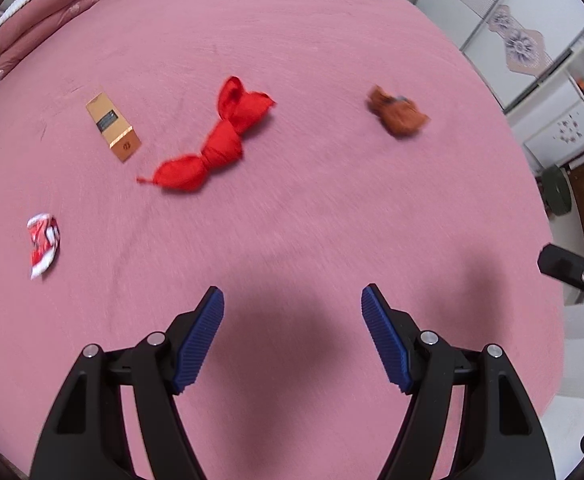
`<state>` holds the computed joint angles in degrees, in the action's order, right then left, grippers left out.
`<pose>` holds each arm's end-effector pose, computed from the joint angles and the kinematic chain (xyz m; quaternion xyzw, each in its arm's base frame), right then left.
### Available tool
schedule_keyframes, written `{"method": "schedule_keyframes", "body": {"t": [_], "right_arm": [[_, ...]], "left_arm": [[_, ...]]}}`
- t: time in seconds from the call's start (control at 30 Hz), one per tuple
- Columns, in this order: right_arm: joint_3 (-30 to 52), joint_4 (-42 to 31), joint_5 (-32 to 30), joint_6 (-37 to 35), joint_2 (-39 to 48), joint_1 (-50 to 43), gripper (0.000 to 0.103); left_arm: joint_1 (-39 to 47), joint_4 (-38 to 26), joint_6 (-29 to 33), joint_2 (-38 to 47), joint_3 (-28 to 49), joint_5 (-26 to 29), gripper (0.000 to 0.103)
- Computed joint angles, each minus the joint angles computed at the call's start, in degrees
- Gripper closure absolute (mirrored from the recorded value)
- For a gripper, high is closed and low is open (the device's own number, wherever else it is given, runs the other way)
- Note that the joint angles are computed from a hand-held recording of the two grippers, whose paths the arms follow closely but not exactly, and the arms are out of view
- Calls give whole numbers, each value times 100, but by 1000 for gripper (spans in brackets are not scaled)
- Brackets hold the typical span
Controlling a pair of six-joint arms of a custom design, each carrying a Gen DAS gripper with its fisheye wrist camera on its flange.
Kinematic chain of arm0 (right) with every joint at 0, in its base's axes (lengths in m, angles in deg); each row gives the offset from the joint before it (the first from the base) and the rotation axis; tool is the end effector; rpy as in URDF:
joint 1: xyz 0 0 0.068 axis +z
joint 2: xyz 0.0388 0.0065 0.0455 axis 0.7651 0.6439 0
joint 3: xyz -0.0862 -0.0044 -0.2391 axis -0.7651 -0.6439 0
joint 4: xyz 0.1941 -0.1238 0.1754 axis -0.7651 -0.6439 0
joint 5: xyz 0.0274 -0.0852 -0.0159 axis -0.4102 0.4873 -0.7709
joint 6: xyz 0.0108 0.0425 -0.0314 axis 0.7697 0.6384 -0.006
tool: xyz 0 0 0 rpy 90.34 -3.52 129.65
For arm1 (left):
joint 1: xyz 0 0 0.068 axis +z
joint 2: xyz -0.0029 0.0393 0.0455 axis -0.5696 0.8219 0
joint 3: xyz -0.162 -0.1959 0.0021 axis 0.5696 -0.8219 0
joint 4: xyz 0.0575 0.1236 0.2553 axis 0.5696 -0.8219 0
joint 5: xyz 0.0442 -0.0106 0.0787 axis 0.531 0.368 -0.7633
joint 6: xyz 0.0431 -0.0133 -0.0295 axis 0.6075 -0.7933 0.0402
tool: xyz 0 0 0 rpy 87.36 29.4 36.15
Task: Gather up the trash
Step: 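Move both open tools back over the bed toward the red cloth and orange sock, then grasp the red cloth with the left tool while the right tool grasps the orange sock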
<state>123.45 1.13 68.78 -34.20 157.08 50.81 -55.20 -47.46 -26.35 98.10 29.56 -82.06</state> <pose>0.2878 0.0171 0.2763 0.1316 0.9632 0.2020 0.1191 0.3402 -0.1298 0.2333 0.1299 0.9830 -0.0652 0.1119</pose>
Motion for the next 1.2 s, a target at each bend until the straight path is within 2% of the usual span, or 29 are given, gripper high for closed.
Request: {"method": "schedule_keyframes", "body": {"t": [0.37,0.53,0.6,0.67,0.73,0.83,0.97,1.17,1.2], "right_arm": [[1107,671,151,-264,2212,69,47],[1687,760,312,-429,2940,57,39],[1875,796,355,-457,3165,31,38],[2066,808,382,-457,3386,-22,37],[2173,828,395,-466,3523,-79,36],[2404,799,470,-528,3778,-111,36],[2843,763,602,-592,4203,-116,36],[3912,493,770,-548,5110,-75,36],[4031,466,766,-525,5218,-71,39]], "left_arm": [[470,61,336,2391,2158,-164,32],[677,-75,282,3413,3208,-203,32],[720,-204,272,3816,3668,-213,37],[736,-523,327,4294,4276,-184,57],[745,-661,359,4531,4577,-109,63],[696,-612,402,4629,4645,-124,68],[673,-102,227,4261,3995,-56,70],[895,326,-286,3809,3252,771,71],[879,372,-326,3716,3137,814,71]]}}
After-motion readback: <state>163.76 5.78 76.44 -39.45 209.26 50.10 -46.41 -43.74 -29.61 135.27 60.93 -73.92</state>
